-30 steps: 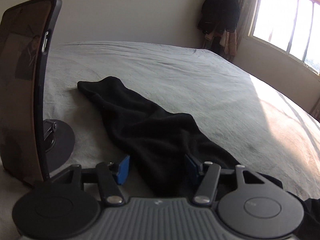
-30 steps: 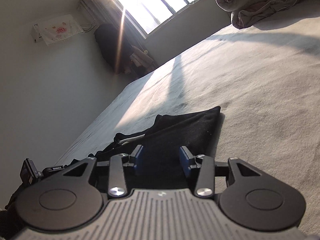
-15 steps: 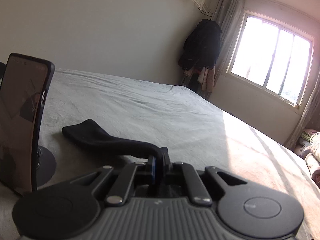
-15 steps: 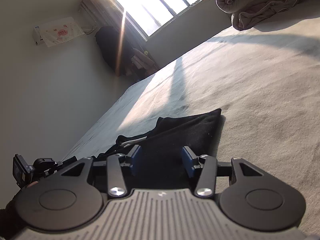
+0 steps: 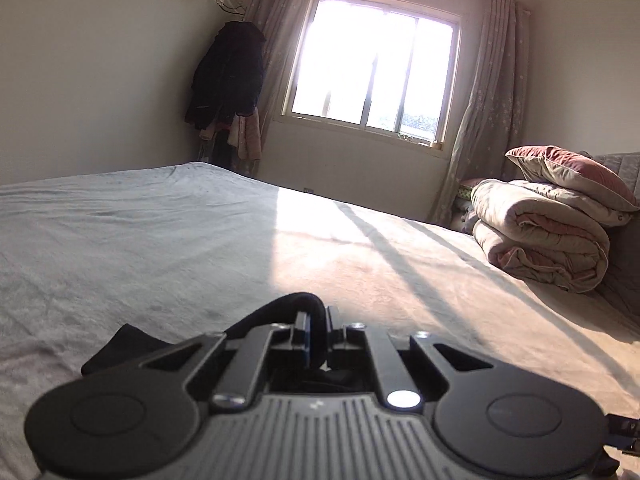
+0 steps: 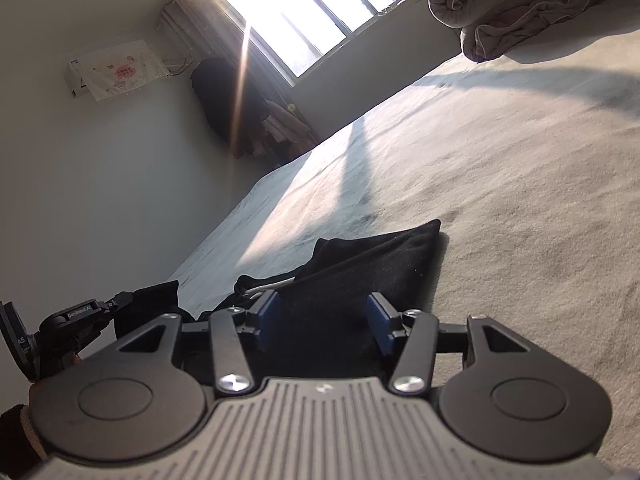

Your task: Fold clothes

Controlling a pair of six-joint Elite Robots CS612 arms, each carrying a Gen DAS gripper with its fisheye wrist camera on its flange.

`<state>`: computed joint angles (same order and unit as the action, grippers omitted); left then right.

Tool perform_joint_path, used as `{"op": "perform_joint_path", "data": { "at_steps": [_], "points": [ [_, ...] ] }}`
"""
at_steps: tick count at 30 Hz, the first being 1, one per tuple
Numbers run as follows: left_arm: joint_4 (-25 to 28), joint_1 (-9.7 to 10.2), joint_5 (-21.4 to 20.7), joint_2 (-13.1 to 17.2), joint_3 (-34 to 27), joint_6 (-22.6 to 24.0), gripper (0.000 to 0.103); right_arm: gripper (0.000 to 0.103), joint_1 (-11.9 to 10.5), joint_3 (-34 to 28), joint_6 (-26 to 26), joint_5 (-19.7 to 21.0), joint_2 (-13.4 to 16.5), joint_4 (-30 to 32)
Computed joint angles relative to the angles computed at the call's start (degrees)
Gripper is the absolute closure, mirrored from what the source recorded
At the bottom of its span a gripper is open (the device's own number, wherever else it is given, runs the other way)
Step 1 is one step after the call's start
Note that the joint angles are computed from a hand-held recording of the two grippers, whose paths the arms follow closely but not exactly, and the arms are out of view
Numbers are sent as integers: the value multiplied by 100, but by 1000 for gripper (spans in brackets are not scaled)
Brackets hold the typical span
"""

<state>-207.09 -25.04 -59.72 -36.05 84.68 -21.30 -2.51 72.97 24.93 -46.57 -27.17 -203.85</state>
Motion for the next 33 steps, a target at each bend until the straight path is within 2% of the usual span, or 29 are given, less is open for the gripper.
{"op": "perform_joint_path", "data": {
  "at_steps": [3, 7, 10, 12, 14, 16, 18, 21, 23, 25, 27, 30, 33],
  "points": [
    [606, 6, -438, 34, -64, -1, 96, 48, -3, 4, -9, 5, -4, 14],
    [1420, 91, -898, 40, -124, -329, 94, 46, 5, 26, -108, -28, -29, 90],
    [1292, 130, -1157, 2, -29, -481, 88, 44, 21, 62, -246, -86, -59, 155],
    [1042, 123, -1281, -37, 85, -484, 72, 43, 37, 101, -333, -163, -91, 188],
    [700, 116, -1411, -83, 222, -440, 63, 42, 49, 156, -413, -257, -133, 165],
    [348, 113, -1452, -144, 358, -418, 62, 42, 68, 214, -520, -358, -195, 183],
    [-33, 110, -1335, -207, 503, -538, 62, 42, 94, 240, -556, -392, -268, 324],
    [-561, 77, -655, -246, 661, -758, 62, 42, 205, 311, -1002, -482, -492, 815],
    [-611, 56, -10, -283, 727, -965, 59, 42, 331, 381, -1585, -601, -694, 1191],
    [-354, 60, 609, -334, 779, -1382, 58, 42, 477, 412, -1987, -766, -838, 1396],
    [122, 135, 776, -406, 829, -1821, 58, 42, 625, 395, -2280, -919, -927, 1550],
    [659, 258, 624, -526, 979, -2244, 59, 42, 905, 289, -2833, -1234, -958, 1730],
    [656, 354, 352, -657, 1194, -2796, 60, 42, 1201, 96, -3581, -1624, -882, 1903]
  ]
}}
